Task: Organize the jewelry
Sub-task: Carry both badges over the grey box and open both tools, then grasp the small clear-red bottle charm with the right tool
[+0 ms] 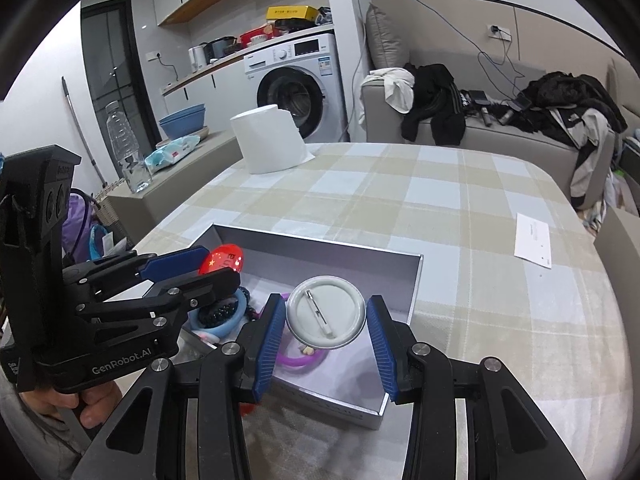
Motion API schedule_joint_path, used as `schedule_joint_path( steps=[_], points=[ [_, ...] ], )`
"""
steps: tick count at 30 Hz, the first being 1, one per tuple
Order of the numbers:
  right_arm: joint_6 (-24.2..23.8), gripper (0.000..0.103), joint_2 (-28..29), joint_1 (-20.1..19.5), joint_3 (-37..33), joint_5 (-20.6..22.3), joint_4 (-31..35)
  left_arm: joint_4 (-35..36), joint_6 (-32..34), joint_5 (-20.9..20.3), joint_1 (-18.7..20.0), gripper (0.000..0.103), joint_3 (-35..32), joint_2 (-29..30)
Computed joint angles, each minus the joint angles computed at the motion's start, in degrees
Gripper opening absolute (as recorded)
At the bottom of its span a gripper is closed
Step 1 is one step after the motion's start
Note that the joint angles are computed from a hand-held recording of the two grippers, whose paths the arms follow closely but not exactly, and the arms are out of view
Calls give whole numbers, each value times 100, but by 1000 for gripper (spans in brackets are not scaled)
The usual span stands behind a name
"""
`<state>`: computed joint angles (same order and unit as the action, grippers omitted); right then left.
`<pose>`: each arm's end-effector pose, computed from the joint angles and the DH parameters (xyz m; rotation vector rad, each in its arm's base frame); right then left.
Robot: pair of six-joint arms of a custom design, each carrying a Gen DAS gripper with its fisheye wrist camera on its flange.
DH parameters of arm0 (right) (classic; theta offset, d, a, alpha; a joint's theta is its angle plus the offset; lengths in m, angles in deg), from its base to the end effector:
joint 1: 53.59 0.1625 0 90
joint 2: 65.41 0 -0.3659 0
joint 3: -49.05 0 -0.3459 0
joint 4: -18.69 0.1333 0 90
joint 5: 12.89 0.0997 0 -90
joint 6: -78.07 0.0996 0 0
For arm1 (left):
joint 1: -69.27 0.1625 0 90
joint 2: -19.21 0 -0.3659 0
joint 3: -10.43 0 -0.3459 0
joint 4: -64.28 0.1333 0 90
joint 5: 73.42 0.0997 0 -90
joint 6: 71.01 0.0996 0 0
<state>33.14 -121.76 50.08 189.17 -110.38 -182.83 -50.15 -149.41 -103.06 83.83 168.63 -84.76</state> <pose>0.2054 -0.3355 0.0823 1.3412 -2.4832 0.6215 -0.1150 -0.2570 0.1446 0.2820 2.1968 -1.1080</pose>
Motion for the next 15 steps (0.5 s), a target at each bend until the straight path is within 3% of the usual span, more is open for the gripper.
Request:
schedule_joint_path(
  steps=[8, 10, 11, 13, 15],
  points=[
    [-155, 42, 71, -11, 91, 67, -272, -234, 211, -55, 56, 38, 10, -44],
    [-227, 51, 16, -45, 177, 207, -368, -381, 345, -115, 77, 40, 41, -139],
    [-274, 59, -19, -67, 234, 280, -457, -431, 375, -141, 55, 42, 69, -193],
    [-359, 66, -112, -107, 328, 393, -529, -275, 289, -171, -71, 59, 103, -378],
    [-383, 73, -239, -133, 397, 439, -467, 285, -76, -167, -342, 69, 128, -704]
  ],
)
